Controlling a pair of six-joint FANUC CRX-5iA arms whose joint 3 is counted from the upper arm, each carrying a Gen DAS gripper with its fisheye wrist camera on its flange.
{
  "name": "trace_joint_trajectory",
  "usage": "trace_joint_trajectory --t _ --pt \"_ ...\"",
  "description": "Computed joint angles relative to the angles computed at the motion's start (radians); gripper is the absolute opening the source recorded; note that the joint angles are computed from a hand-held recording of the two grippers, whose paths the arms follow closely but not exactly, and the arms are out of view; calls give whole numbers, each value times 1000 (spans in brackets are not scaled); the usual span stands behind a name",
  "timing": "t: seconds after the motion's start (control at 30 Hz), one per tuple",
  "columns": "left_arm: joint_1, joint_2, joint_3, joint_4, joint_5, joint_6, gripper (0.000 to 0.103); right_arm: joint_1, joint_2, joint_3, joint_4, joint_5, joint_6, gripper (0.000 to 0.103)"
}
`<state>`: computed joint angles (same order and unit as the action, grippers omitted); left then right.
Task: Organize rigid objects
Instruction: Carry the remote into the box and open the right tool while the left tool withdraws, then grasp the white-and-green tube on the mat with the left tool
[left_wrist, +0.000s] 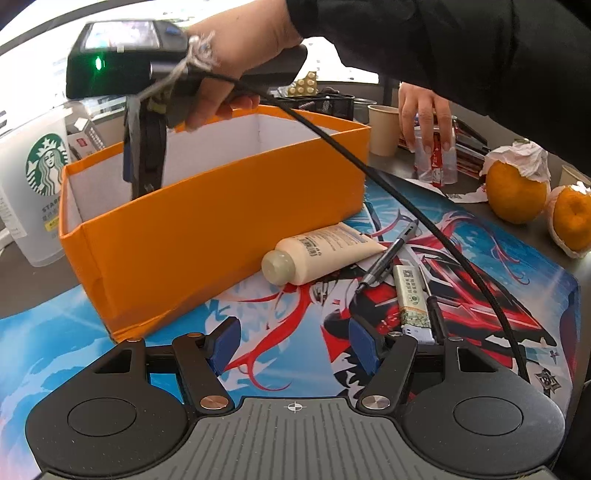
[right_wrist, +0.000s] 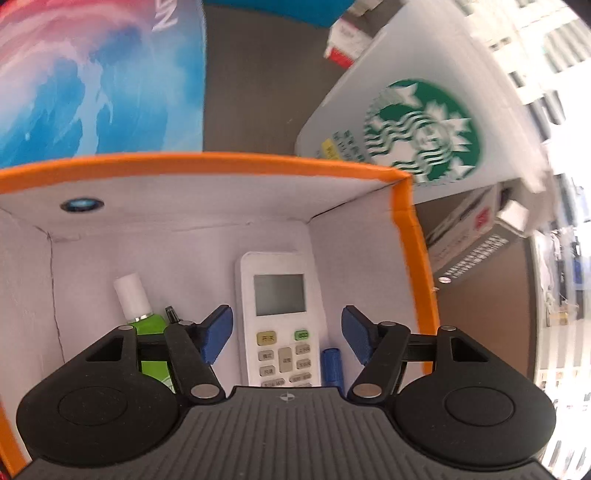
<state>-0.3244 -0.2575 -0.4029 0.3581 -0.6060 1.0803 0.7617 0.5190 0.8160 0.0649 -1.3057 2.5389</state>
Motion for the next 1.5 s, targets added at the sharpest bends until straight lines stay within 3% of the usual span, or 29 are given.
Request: trace_joint_trajectory --t 0.17,0.37,0.53,0.77,1.1,1.2,1.37,1.43,1.5 --pt "-29 17 10 -5 8 -14 65 -36 -109 -104 -71 110 -10 63" --pt "-70 53 29 23 3 -37 65 -101 -339 -345 -254 294 -1 65" --pt "-116 89 68 -37 4 28 65 -136 -487 -529 -325 426 8 68" --pt "-164 128 112 -129 0 94 65 -244 -627 -639 -517 477 30 69" --pt "-170 142 94 -81 41 86 65 -321 -746 -792 -664 548 36 69" --pt "-169 141 86 -62 47 65 59 -334 -776 -829 -689 568 33 70" --pt "-179 137 70 -22 58 4 29 -363 -806 -860 -742 579 36 71" --pt "-186 136 70 -22 60 -2 21 -371 -817 -871 -759 584 37 71" --pt "-192 133 72 -39 63 13 21 -375 -825 -880 -769 585 29 73"
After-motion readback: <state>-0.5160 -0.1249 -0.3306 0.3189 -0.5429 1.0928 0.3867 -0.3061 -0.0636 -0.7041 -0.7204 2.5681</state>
